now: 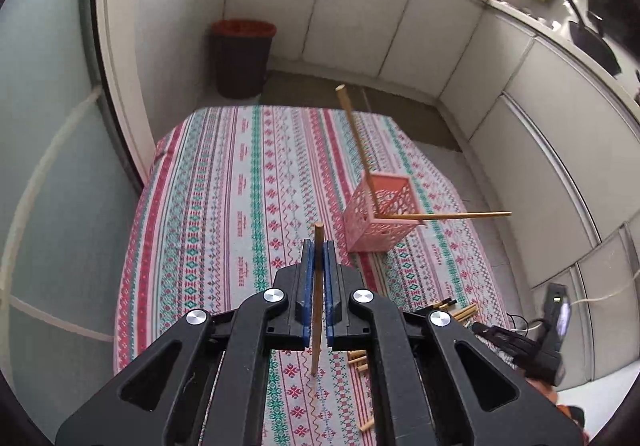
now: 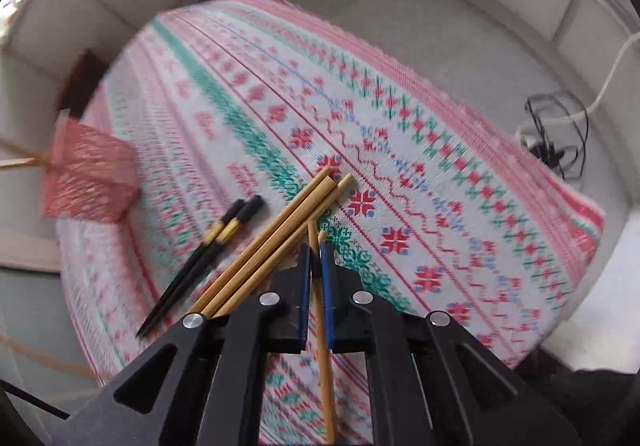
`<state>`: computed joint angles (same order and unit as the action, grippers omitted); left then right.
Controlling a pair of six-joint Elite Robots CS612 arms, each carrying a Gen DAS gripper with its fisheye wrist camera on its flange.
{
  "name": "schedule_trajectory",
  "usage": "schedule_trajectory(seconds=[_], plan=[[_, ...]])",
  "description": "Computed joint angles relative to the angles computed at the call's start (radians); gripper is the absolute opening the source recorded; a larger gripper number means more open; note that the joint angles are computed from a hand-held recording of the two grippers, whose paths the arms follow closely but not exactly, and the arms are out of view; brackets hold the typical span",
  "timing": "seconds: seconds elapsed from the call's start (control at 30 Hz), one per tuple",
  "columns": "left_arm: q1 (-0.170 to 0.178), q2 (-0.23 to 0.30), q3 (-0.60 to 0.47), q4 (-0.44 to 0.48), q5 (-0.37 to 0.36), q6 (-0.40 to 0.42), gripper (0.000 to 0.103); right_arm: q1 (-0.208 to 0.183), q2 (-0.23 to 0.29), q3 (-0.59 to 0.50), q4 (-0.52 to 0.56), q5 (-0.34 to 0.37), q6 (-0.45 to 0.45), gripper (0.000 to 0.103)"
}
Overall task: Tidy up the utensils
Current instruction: 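Release the chopstick into the cup with the left tool while the right tool grasps a chopstick, then lower the chopstick into the pink mesh cup and open the right tool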
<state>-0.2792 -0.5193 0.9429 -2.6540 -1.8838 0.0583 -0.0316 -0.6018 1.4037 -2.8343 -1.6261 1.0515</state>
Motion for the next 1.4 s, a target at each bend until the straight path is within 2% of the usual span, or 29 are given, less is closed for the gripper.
schedule_trajectory(seconds=[0.03, 0.2, 0.37, 0.47, 0.67, 0.8, 1.0, 1.17, 1.27, 1.3, 1.33, 1.4], plan=[[0.001, -0.007, 0.013, -0.017, -0.002, 0.004, 0.004, 0.002, -0.015, 0.034, -0.075, 0.001, -0.029, 0.005], [0.004, -0.047, 0.073, -0.112, -0.024, 0.011, 0.004, 0.005, -0.077, 0.123, -0.259, -0.002, -0.122, 0.005], [0.006, -0.079, 0.118, -0.222, -0.046, -0.001, 0.004, 0.024, -0.15, 0.176, -0.381, -0.068, -0.232, 0.005], [0.005, -0.089, 0.125, -0.269, -0.06, -0.022, 0.004, 0.021, -0.191, 0.209, -0.461, -0.092, -0.256, 0.005], [-0.004, -0.099, 0.124, -0.337, -0.084, -0.042, 0.004, 0.009, -0.243, 0.209, -0.552, -0.171, -0.313, 0.005], [-0.018, -0.087, 0.088, -0.37, -0.08, -0.073, 0.004, -0.01, -0.259, 0.18, -0.574, -0.178, -0.319, 0.005], [-0.052, -0.028, -0.037, -0.362, -0.029, -0.09, 0.004, -0.035, -0.25, 0.099, -0.584, -0.154, -0.35, 0.005], [-0.08, 0.05, -0.162, -0.295, 0.04, -0.092, 0.004, -0.046, -0.211, 0.001, -0.551, -0.096, -0.389, 0.005], [-0.09, 0.095, -0.23, -0.195, 0.055, -0.067, 0.007, -0.046, -0.179, -0.053, -0.518, -0.063, -0.405, 0.005], [-0.091, 0.106, -0.244, -0.173, 0.055, -0.068, 0.01, -0.046, -0.167, -0.072, -0.504, -0.053, -0.409, 0.005], [-0.089, 0.112, -0.247, -0.171, 0.056, -0.08, 0.02, -0.044, -0.158, -0.085, -0.492, -0.048, -0.412, 0.005], [-0.082, 0.114, -0.239, -0.21, 0.057, -0.121, 0.029, -0.041, -0.135, -0.122, -0.459, -0.033, -0.423, 0.005]])
